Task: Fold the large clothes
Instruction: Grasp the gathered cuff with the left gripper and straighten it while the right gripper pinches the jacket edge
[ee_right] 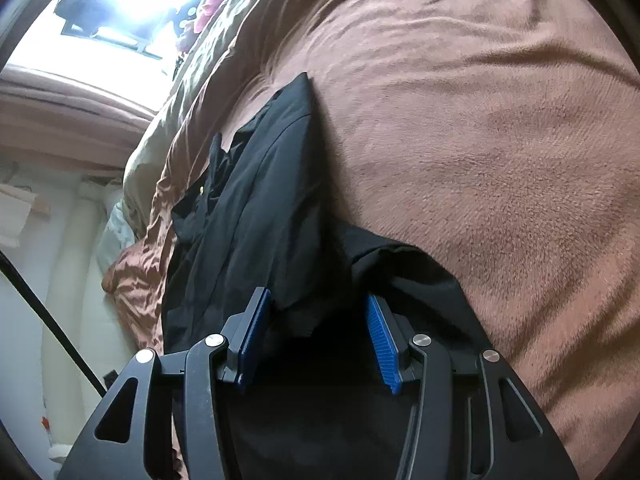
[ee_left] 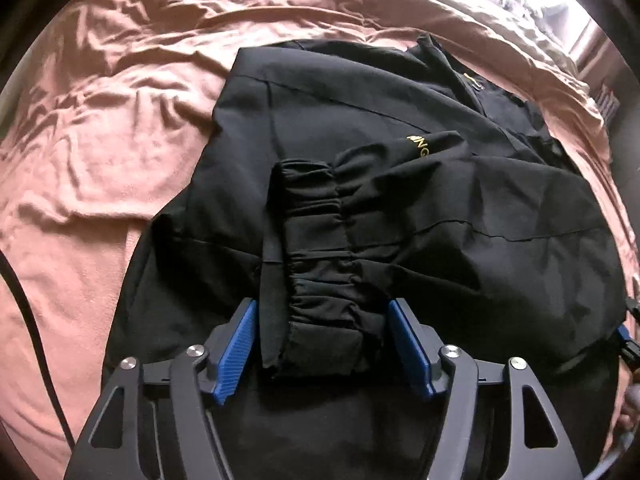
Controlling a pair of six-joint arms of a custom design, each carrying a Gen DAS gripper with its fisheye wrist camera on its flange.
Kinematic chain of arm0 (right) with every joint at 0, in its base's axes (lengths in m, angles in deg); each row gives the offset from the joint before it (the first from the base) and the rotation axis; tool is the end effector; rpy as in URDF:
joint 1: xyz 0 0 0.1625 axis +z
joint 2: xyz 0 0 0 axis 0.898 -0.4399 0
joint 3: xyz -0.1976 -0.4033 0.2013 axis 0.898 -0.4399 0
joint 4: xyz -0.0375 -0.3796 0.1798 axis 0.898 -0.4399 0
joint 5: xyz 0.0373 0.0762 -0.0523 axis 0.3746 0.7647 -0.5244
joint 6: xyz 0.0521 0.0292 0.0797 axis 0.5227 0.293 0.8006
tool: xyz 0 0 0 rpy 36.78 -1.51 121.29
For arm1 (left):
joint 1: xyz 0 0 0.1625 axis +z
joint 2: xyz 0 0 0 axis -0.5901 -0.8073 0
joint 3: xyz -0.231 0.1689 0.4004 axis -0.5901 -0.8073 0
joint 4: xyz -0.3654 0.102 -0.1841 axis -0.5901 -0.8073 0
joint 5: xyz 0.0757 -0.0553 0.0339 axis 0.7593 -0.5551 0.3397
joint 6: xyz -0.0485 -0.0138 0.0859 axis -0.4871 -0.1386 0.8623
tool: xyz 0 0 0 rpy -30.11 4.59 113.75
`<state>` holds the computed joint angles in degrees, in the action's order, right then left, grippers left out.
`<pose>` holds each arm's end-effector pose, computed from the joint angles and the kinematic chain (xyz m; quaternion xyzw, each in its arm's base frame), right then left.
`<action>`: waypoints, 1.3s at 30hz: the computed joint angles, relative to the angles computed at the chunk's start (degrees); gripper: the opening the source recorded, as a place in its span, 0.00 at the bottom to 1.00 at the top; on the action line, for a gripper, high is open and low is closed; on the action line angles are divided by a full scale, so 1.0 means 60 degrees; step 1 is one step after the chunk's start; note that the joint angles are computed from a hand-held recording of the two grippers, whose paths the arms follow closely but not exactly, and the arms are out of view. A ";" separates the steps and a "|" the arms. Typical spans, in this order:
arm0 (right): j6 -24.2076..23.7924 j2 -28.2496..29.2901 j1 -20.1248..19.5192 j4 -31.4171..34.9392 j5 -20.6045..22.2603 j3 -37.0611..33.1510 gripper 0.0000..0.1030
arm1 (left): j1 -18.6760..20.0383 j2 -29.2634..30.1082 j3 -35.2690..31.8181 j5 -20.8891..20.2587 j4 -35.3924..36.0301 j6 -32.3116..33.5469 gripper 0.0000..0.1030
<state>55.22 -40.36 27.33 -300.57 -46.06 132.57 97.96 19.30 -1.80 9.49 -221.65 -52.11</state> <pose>0.1002 -0.5030 0.2843 -0.3109 -0.7924 0.5210 0.0631 -0.2088 -0.7861 0.0876 0.2624 0.9215 -0.0926 0.2709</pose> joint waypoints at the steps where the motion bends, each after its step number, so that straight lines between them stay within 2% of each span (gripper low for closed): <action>1: 0.0015 0.0007 -0.0023 -0.0072 0.0045 0.0017 0.45 | -0.0039 -0.0037 0.0102 0.0035 -0.0149 0.0086 0.54; 3: 0.0060 0.0025 -0.0063 -0.0218 0.0114 0.0054 0.45 | -0.0190 -0.0095 0.0312 0.0499 -0.0374 0.0359 0.39; 4: 0.0082 0.0043 -0.0073 -0.0295 0.0135 0.0076 0.45 | -0.0262 -0.0151 0.0431 0.0607 -0.0551 0.0582 0.23; 5: 0.0096 0.0059 -0.0091 -0.0398 0.0172 0.0110 0.45 | -0.0371 -0.0215 0.0564 0.0862 -0.0730 0.0887 0.16; 7: 0.0130 0.0105 -0.0127 -0.0628 0.0260 0.0182 0.45 | -0.0472 -0.0348 0.0640 0.0835 -0.0818 0.1185 0.12; 11: 0.0129 0.0128 -0.0244 -0.0975 0.0483 0.0336 0.45 | -0.0656 -0.0474 0.0579 0.0803 -0.1240 0.1643 0.11; 15: 0.0226 0.0152 -0.0284 -0.1211 0.0578 0.0457 0.43 | -0.0817 -0.0369 0.0232 0.1050 -0.1543 0.2070 0.10; 21: 0.0255 0.0146 -0.0291 -0.1292 0.0512 0.0490 0.42 | -0.0720 -0.0004 -0.0438 0.1333 -0.1482 0.2108 0.10; 23: 0.0331 0.0166 -0.0240 -0.1242 0.0247 0.0466 0.34 | -0.0594 0.0123 -0.0643 0.1331 -0.1133 0.1808 0.10; 25: 0.0614 0.0197 -0.0263 -0.1397 0.0058 0.0554 0.17 | -0.0445 0.0270 -0.0761 0.1407 -0.0852 0.1582 0.10; 27: 0.0838 0.0227 -0.0324 -0.1589 0.0088 0.0635 0.08 | -0.0314 0.0368 -0.0757 0.1458 -0.0650 0.1364 0.10; 28: 0.0919 0.0255 -0.0368 -0.1754 0.0202 0.0682 0.06 | -0.0263 0.0396 -0.0751 0.1464 -0.0622 0.1297 0.10; 30: 0.1040 0.0317 -0.0385 -0.2015 0.0280 0.0743 0.05 | -0.0141 0.0451 -0.0741 0.1455 -0.0634 0.1195 0.10; 32: 0.1031 0.0375 -0.0243 -0.1951 0.0007 0.0671 0.05 | -0.0101 0.0469 -0.0733 0.1461 -0.0675 0.1222 0.11; 39: 0.1140 0.0130 0.0436 -0.0692 -0.1119 0.0423 0.06 | -0.0059 0.0178 -0.0879 0.0909 -0.0204 0.0971 0.21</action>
<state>62.06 -39.58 29.94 -304.72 -52.77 135.11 97.61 20.37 -7.08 14.94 -222.88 -46.28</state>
